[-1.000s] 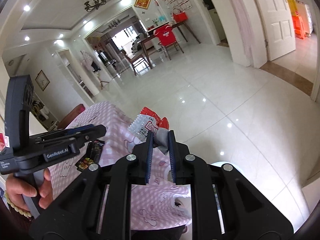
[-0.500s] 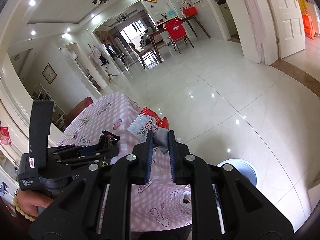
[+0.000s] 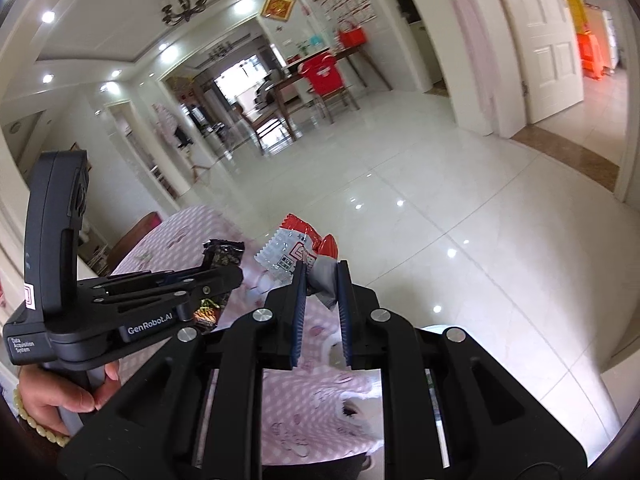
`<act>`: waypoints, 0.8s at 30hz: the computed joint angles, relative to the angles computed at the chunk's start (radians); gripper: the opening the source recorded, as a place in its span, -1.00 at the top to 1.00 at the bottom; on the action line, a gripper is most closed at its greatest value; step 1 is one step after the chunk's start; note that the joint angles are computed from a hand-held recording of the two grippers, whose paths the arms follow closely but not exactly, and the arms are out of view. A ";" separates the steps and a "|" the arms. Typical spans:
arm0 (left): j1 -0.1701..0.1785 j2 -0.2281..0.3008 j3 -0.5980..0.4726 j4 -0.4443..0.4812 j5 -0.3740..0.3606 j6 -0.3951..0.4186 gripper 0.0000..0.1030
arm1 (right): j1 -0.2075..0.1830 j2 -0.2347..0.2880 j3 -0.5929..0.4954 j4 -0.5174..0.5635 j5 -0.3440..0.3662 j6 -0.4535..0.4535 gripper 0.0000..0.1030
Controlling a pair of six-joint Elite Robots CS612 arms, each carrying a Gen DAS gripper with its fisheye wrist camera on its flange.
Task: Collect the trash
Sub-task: 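Carry both items over the bucket and release them, left first then right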
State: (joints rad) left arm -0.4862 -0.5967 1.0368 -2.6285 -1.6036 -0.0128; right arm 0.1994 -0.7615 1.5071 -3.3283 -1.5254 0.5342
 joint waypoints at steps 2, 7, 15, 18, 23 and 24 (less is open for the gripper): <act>-0.003 0.010 -0.016 0.007 -0.027 -0.004 0.29 | -0.005 -0.006 0.013 -0.003 -0.017 0.010 0.71; -0.016 0.015 -0.020 -0.011 0.004 -0.018 -0.34 | -0.011 -0.008 0.026 0.003 -0.021 0.024 0.71; -0.018 0.012 -0.012 -0.018 0.068 -0.038 -0.39 | -0.008 0.002 0.017 0.012 -0.006 0.025 0.71; -0.013 0.012 -0.012 -0.011 0.071 -0.046 -0.40 | -0.009 0.003 0.013 0.017 0.000 0.021 0.71; -0.003 0.008 -0.005 -0.019 0.078 -0.049 -0.41 | -0.016 0.006 0.009 0.019 0.009 0.015 0.70; -0.003 0.007 -0.004 -0.021 0.080 -0.049 -0.42 | -0.016 0.007 0.008 0.017 0.008 0.016 0.70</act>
